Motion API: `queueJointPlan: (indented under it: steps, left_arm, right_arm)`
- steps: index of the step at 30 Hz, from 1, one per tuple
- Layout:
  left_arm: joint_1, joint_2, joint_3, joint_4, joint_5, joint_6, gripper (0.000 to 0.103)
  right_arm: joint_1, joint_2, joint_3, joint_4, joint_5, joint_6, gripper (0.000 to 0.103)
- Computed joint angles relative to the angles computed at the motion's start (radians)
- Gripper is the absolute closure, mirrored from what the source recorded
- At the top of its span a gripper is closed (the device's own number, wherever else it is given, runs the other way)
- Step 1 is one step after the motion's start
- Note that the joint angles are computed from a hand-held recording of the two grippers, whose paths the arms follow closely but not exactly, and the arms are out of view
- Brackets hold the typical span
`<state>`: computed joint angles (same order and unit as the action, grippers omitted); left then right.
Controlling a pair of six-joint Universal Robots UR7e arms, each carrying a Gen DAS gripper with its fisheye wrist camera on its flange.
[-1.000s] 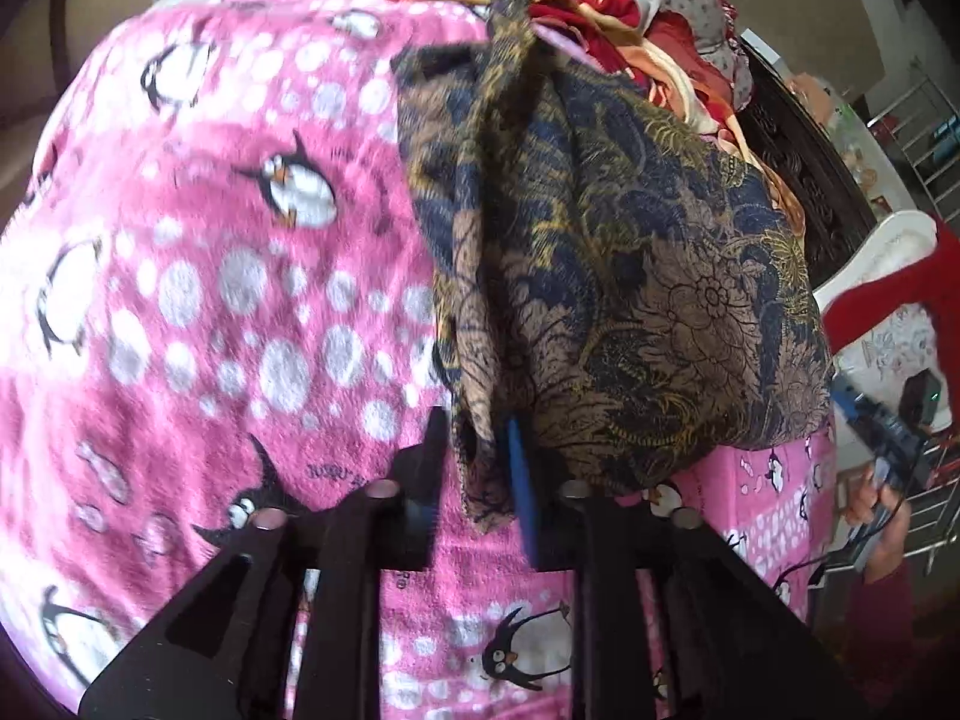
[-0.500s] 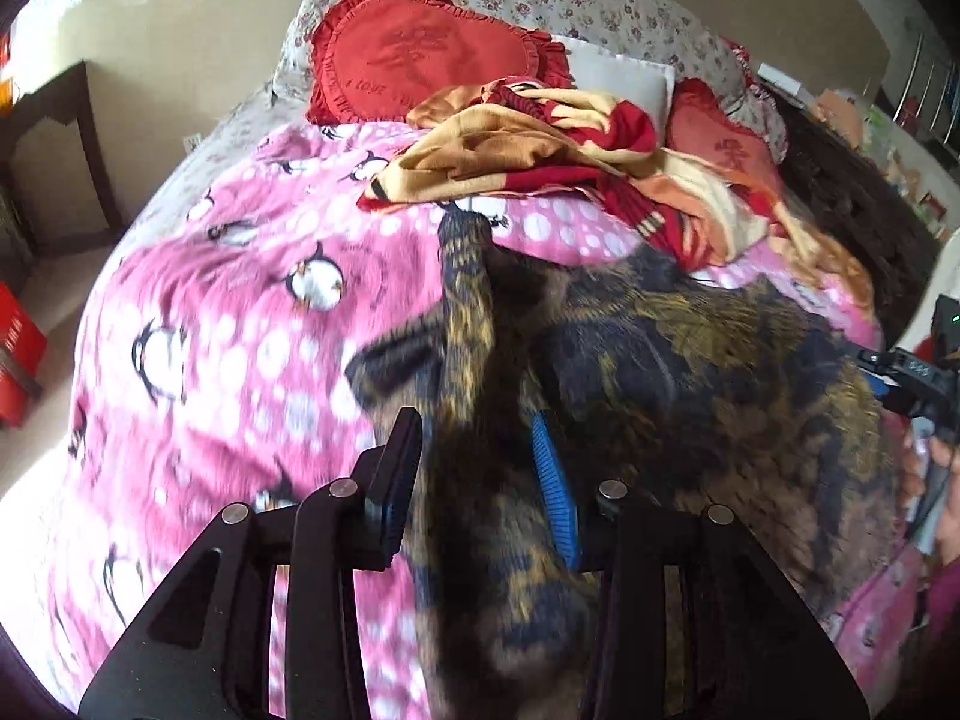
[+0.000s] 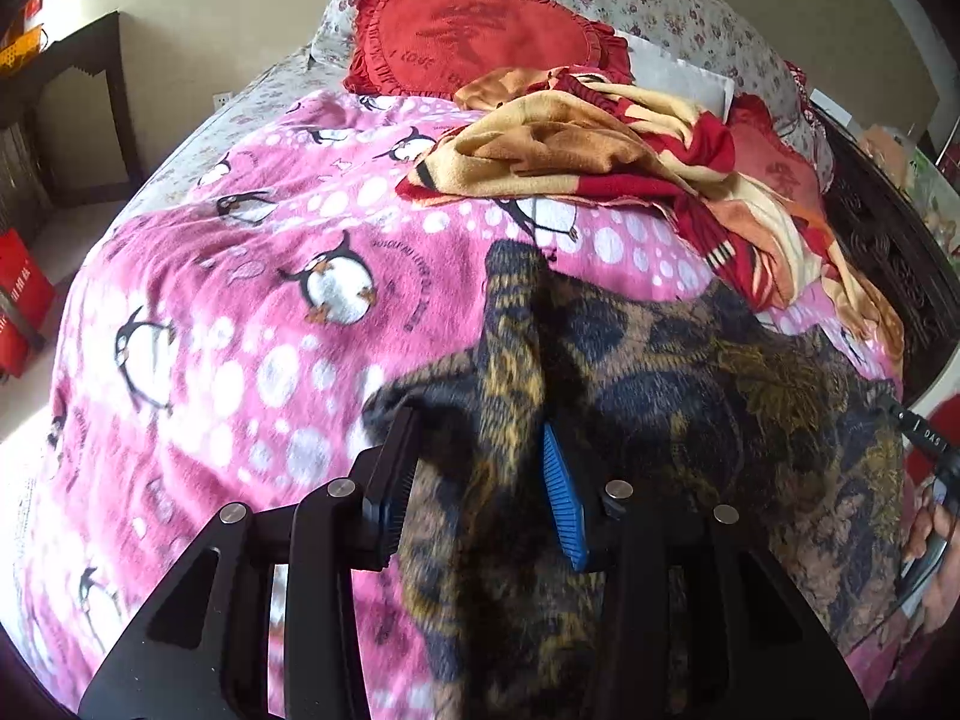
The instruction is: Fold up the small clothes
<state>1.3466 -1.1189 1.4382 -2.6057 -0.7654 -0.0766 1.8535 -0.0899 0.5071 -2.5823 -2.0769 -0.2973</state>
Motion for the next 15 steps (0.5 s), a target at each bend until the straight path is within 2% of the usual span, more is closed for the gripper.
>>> queueJointPlan:
  steps: [1,2,5,9,12,14,15]
  left_arm:
    - [-0.008,-0.028,0.035,-0.014,-0.008,0.006,0.062]
    - [-0.017,-0.054,0.072,-0.036,-0.011,0.015,0.061]
    - [-0.047,-0.131,0.183,-0.060,-0.011,0.031,0.061]
    - [-0.069,-0.212,0.316,-0.002,-0.024,-0.024,0.061]
    - [-0.070,-0.241,0.386,0.037,-0.022,-0.072,0.061]
    - [-0.065,-0.239,0.413,0.078,0.015,-0.109,0.061]
    - [-0.056,-0.240,0.424,0.059,0.003,-0.112,0.059]
  right_arm:
    - [0.007,-0.047,0.081,-0.034,0.000,0.011,0.072]
    - [0.010,-0.103,0.177,-0.070,0.034,0.008,0.071]
    - [0.032,-0.207,0.365,-0.093,0.102,-0.033,0.071]
    - [0.057,-0.302,0.576,-0.094,0.158,-0.082,0.071]
    - [0.060,-0.338,0.690,-0.128,0.150,-0.103,0.071]
    - [0.055,-0.335,0.722,-0.141,0.105,-0.107,0.071]
    - [0.052,-0.326,0.722,-0.144,0.081,-0.109,0.071]
